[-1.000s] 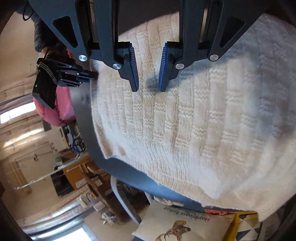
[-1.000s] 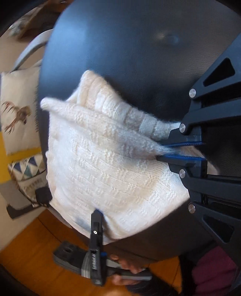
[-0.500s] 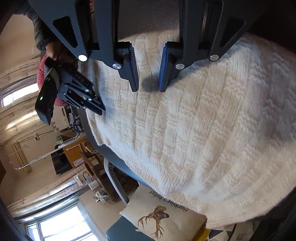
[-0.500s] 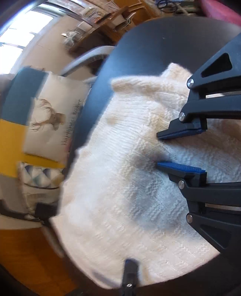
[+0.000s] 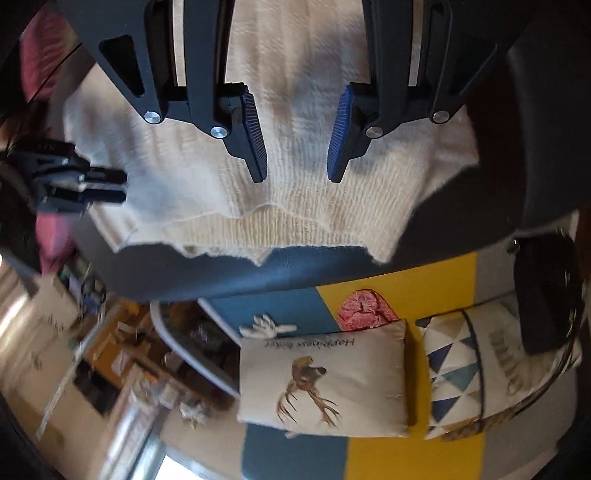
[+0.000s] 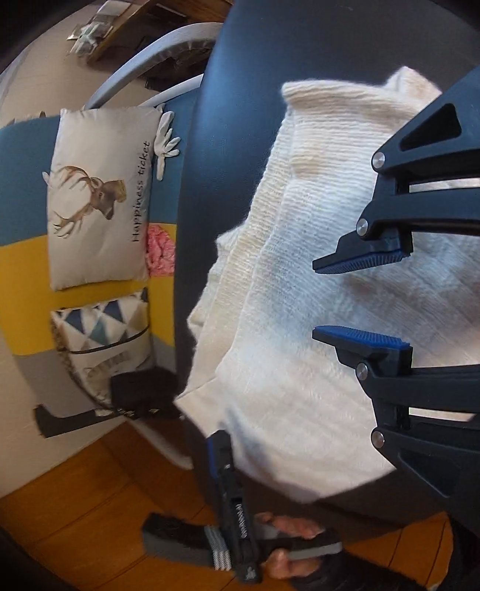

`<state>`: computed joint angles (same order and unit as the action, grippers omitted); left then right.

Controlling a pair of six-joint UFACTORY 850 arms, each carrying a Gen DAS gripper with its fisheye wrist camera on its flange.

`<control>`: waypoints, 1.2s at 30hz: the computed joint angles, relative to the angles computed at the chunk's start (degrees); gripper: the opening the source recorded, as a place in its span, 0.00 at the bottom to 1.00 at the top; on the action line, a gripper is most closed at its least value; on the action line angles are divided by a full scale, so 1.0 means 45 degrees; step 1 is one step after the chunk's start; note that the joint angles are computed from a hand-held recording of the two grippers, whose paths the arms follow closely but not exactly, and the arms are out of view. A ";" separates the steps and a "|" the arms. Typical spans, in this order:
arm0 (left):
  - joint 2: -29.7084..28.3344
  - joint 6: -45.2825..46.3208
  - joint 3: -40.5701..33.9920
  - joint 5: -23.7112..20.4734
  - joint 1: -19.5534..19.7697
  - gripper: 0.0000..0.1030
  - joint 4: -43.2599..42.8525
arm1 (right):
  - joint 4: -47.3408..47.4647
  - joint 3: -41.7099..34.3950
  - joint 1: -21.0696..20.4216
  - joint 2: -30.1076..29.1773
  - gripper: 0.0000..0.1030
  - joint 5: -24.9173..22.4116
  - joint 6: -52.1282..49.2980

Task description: Fold clothes

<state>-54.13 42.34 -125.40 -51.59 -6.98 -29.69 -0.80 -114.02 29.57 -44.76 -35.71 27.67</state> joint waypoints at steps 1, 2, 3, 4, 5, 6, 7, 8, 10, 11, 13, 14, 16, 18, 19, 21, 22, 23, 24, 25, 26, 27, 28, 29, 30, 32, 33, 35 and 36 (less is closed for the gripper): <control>-0.0172 -0.0143 -0.0195 0.0163 -0.0189 0.36 0.0654 | -0.0430 -0.0525 0.0051 -0.0361 0.28 -0.0512 0.0225; -0.0205 -0.0114 -0.0178 0.0267 -0.0270 0.35 0.1060 | -0.0811 -0.1053 0.0098 -0.0721 0.28 -0.1015 0.0410; -0.0203 -0.0214 -0.0078 0.0444 -0.0306 0.36 0.1434 | -0.1063 -0.1268 0.0115 -0.0875 0.28 -0.1211 0.0622; -0.0209 -0.0322 0.0010 0.0605 -0.0341 0.36 0.1801 | -0.1183 -0.1400 0.0105 -0.0994 0.28 -0.1293 0.0826; -0.0443 -0.0511 -0.0284 0.0404 -0.0373 0.36 0.1975 | -0.1300 -0.1533 0.0095 -0.1113 0.28 -0.1376 0.1027; -0.0685 -0.0695 -0.0596 0.0193 -0.0405 0.36 0.2142 | -0.1418 -0.1682 0.0088 -0.1242 0.29 -0.1477 0.1214; -0.0894 -0.0822 -0.0858 -0.0001 -0.0441 0.37 0.2278 | -0.1566 -0.1976 0.0104 -0.1457 0.35 -0.1762 0.1274; -0.0943 -0.0766 -0.0855 0.0041 -0.0496 0.44 0.2403 | -0.1618 -0.2350 0.0121 -0.1725 0.38 -0.2166 0.1284; -0.0540 -0.0137 -0.0082 0.0810 -0.0617 0.47 0.2541 | -0.1928 -0.2393 0.0202 -0.1864 0.39 -0.2174 0.1566; -0.0278 0.0147 0.0417 0.1280 -0.0695 0.45 0.2737 | -0.2222 -0.2246 0.0264 -0.1827 0.39 -0.2020 0.1844; -0.0193 0.0395 0.0533 0.1209 -0.0680 0.30 0.2606 | -0.2536 -0.1934 0.0348 -0.1662 0.39 -0.1812 0.1796; -0.0352 0.0325 0.0214 0.0722 -0.0585 0.15 0.2280 | -0.2529 -0.1807 0.0341 -0.1580 0.34 -0.1718 0.1649; -0.0428 0.0122 0.0043 0.0486 -0.0419 0.07 0.1878 | -0.3056 -0.1450 0.0387 -0.1389 0.14 -0.1380 0.2111; -0.0227 0.0216 0.0465 0.0632 -0.0195 0.05 0.1062 | -0.4111 -0.1143 0.0569 -0.1238 0.07 -0.1193 0.2813; 0.0025 0.0466 0.0925 0.0891 -0.0097 0.05 0.0572 | -0.4461 -0.0959 0.0637 -0.1133 0.06 -0.1062 0.3106; 0.0636 0.1240 0.1979 0.1573 0.0089 0.05 -0.0692 | -0.4994 -0.0582 0.0711 -0.0881 0.05 -0.0745 0.3654; 0.0876 0.1554 0.2371 0.1840 0.0153 0.05 -0.1226 | -0.5268 -0.0311 0.0706 -0.0656 0.04 -0.0472 0.4023; 0.1059 0.1900 0.2627 0.2074 0.0225 0.05 -0.1917 | -0.5547 -0.0069 0.0697 -0.0445 0.04 -0.0214 0.4398; 0.1234 0.2269 0.2869 0.2289 0.0293 0.05 -0.2631 | -0.5771 0.0104 0.0661 -0.0263 0.04 0.0024 0.4734; 0.1374 0.2719 0.3015 0.2463 0.0331 0.05 -0.3387 | -0.6081 0.0210 0.0647 -0.0109 0.04 0.0160 0.5109; 0.1483 0.3064 0.3093 0.2604 0.0354 0.05 -0.4018 | -0.6465 0.0243 0.0653 -0.0019 0.04 0.0217 0.5433; 0.1457 0.3087 0.3015 0.2809 0.0281 0.05 -0.4116 | -0.6844 0.0259 0.0657 0.0057 0.02 0.0252 0.5754; 0.1394 0.2948 0.2858 0.2986 0.0198 0.05 -0.4048 | -0.7105 0.0136 0.0649 0.0018 0.00 0.0103 0.6004; 0.1078 0.2276 0.2406 0.3032 0.0095 0.05 -0.3527 | -0.7149 -0.0078 0.0601 -0.0115 0.00 -0.0124 0.6123; 0.0744 0.1542 0.1914 0.3047 -0.0009 0.05 -0.2943 | -0.6927 -0.0315 0.0528 -0.0304 0.00 -0.0341 0.6044; 0.0187 0.0167 0.1250 0.3250 -0.0194 0.05 -0.1645 | -0.6256 -0.0403 0.0377 -0.0509 0.00 -0.0442 0.6020; 0.0016 -0.0184 0.1080 0.3188 -0.0199 0.05 -0.1416 | -0.5807 -0.0233 0.0288 -0.0476 0.00 -0.0262 0.6046; -0.0246 -0.0468 0.0827 0.3024 -0.0172 0.05 -0.1267 | -0.4374 0.0876 0.0041 0.0106 0.03 0.1161 0.5966; -0.0375 -0.0506 0.0681 0.2764 -0.0153 0.05 -0.1218 | -0.3803 0.1299 0.0001 0.0366 0.05 0.1606 0.5782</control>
